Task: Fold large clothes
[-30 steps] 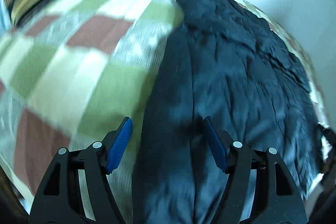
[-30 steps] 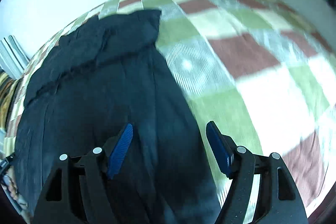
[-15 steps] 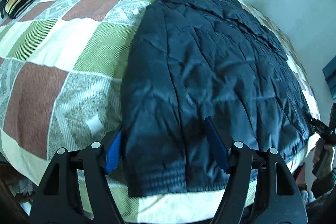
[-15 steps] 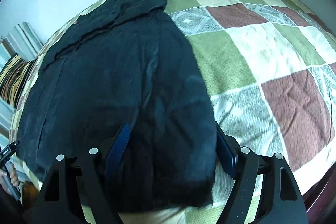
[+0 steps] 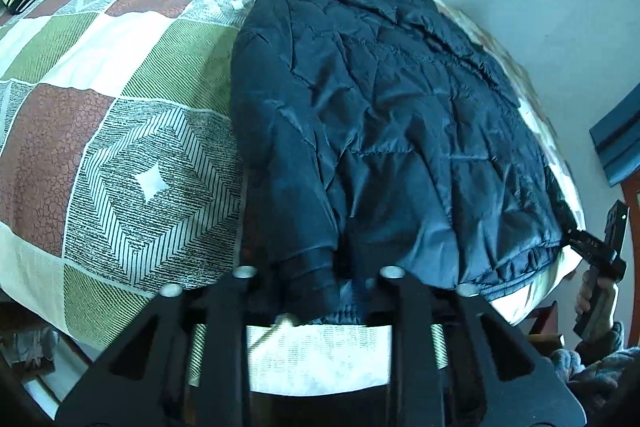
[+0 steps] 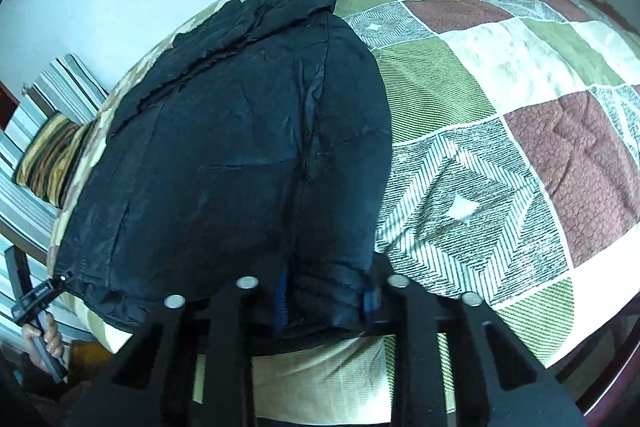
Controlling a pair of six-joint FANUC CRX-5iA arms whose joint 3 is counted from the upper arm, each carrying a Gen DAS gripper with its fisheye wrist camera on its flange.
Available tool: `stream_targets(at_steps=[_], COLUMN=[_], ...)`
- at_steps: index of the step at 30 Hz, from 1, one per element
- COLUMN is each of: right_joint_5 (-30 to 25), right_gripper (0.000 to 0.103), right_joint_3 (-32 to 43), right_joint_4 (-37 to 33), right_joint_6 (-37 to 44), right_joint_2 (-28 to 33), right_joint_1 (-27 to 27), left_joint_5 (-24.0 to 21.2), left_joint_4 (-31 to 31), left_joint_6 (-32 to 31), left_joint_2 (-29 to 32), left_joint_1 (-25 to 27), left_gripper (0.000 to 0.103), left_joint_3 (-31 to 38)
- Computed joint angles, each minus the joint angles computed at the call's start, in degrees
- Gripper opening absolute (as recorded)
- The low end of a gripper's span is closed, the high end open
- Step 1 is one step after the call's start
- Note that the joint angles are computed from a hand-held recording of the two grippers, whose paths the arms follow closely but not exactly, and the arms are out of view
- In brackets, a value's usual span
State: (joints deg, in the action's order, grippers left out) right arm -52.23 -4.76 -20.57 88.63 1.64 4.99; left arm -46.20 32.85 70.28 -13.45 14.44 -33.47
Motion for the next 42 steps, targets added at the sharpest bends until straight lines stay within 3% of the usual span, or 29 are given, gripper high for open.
stream_targets(at_steps=[7,11,15,20,24,27,37,42], right_joint_5=[-1.9,-5.7,-9.1,-9.3,-8.4,-8.0,-9.8,-14.3], right_gripper=[0.013,0.012,0.012,0.011,0.011,0.011,0.011,0.011], right_joint_3=[1.1,4.2,8.6,15.6,22.6,28.2,49.3,59.6], right_joint_4=[-7.4,-17.3,-26.4,-31.6,-31.2,-30.2,-22.0,-17.1], right_joint_6=[3.3,7.1,10.5,12.2,11.3,8.9,-3.0,-9.8], right_joint_2=[-1.5,-0.9,1.0,5.2,10.4,15.0,32.6,41.7], right_joint_1=[-3.2,-8.3,-12.4,-13.4,-12.4,-11.4,-7.4,-5.9], left_joint_5=[1.7,2.4,3.6,7.1,9.7,10.3,6.1,1.9], left_joint_4=[4.7,15.7,20.6,19.2,18.8,15.0,3.7,-3.6], left_joint_6=[-2.3,-6.9,-8.5,-6.9,-5.9,-1.9,9.8,15.1], left_joint_2=[-4.0,-6.8,-6.0,-0.2,6.4,12.4,31.8,40.0], left_joint_1=[0.6,2.3,2.2,0.1,-1.2,-1.7,-1.9,-2.7], left_gripper=[0.011,0.01,0.01,0.01,0.01,0.01,0.01,0.01], left_joint_3=[-2.8,-5.8,-4.3,3.1,9.5,15.9,38.4,49.5])
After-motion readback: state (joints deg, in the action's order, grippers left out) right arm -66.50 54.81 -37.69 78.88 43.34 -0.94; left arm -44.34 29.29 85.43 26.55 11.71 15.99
